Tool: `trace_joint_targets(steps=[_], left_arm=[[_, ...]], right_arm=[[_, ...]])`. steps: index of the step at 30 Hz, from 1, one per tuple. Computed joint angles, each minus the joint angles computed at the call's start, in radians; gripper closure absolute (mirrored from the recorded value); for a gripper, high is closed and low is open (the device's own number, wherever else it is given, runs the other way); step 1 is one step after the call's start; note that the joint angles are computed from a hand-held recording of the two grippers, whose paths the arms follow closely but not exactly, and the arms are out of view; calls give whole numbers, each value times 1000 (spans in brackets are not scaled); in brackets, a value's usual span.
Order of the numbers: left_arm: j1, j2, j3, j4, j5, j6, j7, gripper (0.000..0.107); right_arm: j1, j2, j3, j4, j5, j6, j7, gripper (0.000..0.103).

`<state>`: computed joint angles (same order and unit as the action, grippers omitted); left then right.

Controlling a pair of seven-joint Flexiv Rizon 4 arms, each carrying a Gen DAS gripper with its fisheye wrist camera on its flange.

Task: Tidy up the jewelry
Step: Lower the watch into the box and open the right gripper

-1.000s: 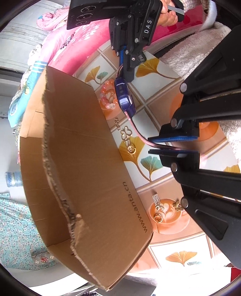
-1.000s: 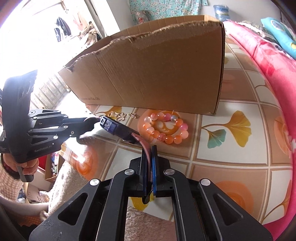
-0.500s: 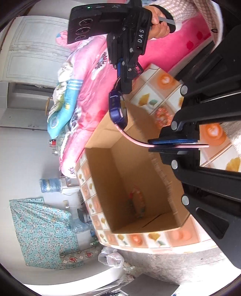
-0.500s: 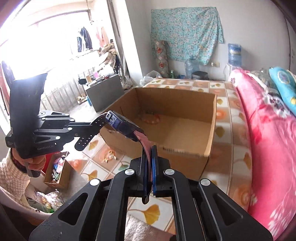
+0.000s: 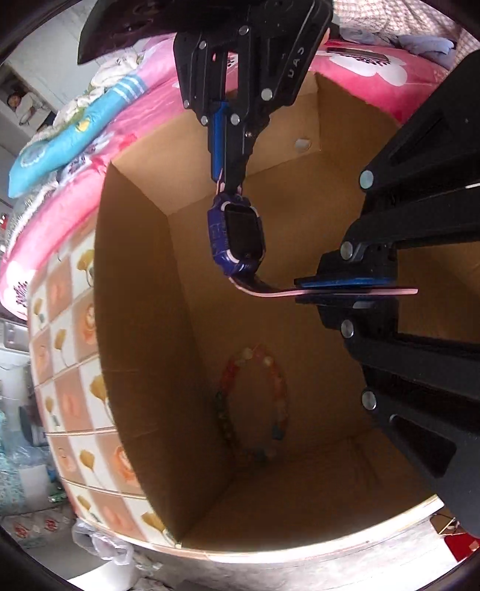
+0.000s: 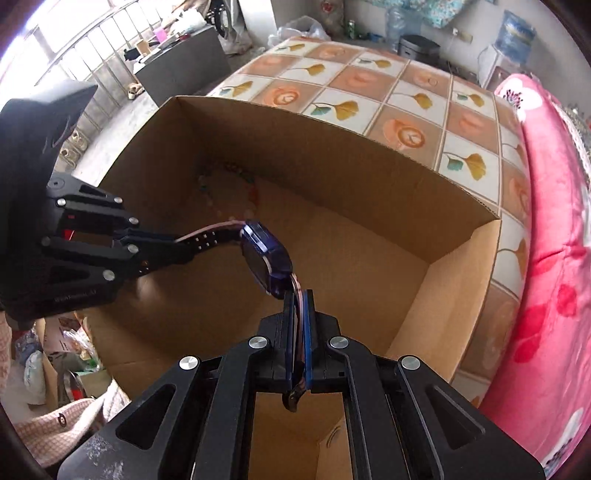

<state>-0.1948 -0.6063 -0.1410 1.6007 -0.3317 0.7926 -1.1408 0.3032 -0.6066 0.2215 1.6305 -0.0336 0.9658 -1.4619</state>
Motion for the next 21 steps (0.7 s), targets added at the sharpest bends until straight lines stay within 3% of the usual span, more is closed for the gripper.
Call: trace_joint_targets(steps=[2,4,8,11,15,17,21], left_arm=[[-13,-48,17,-63,21,-39,-46,100],[-18,-86,30,-112,33,-66,-89,87],[-4,-92,23,-111,23,-57,-118,76],[5,-54,12,-47,14,36,-97,61],[37,25,-34,76,-46,195,-29,52],[60,75,-66,148,-95,269,26,51],[86,184,-108,305,-178,428,155,47]], right_arm=[[32,-20,-48,-10,-54,15,36,96],[46,-28,-75,-2,-91,52,70,96],[40,-12,-83,46,-118,145,104,96],[42,10,-95,96,-151,218,127,96],[27,31,-74,126,-164,231,137,95],[5,28,-34,109,-143,196,106,94],[-21,9,38,35,-87,41,-4,81]])
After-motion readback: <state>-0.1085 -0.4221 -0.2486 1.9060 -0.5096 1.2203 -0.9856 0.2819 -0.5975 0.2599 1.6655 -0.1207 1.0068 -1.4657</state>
